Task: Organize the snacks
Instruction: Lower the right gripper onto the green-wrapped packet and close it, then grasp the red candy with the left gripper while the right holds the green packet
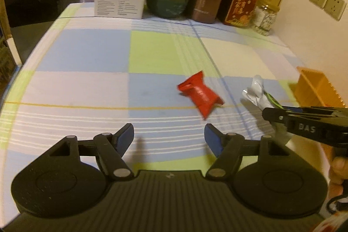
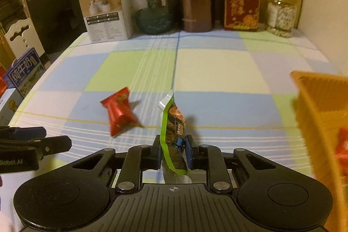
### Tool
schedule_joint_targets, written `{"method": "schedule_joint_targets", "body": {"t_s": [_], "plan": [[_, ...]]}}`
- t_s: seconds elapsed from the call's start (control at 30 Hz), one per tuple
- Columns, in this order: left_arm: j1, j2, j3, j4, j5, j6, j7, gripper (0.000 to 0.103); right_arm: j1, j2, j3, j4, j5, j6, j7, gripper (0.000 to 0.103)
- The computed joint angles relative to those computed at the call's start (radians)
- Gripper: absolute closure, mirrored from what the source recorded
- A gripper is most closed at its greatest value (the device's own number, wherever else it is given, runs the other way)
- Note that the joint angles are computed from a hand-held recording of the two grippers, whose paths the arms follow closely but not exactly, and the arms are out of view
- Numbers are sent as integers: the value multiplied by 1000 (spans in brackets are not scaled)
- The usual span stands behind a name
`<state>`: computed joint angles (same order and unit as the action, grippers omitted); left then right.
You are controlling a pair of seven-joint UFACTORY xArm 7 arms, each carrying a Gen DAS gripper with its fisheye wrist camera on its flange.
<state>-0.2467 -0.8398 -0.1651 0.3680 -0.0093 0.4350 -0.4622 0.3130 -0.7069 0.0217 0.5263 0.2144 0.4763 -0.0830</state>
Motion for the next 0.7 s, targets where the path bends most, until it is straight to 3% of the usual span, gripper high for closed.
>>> {"method": "schedule_joint_targets", "body": {"t_s": [0.17, 0.43, 0.7], "plan": [[7, 85, -45, 25, 10, -79, -38, 35, -33, -33, -47, 3, -21, 42, -62, 81], [93, 219, -153, 82, 78, -203, -210, 35, -57, -36, -79, -3, 29, 67, -82, 81], [186, 346, -219, 165, 170, -234, -397, 48, -69, -21, -101, 14, 79, 90, -96, 81]]}}
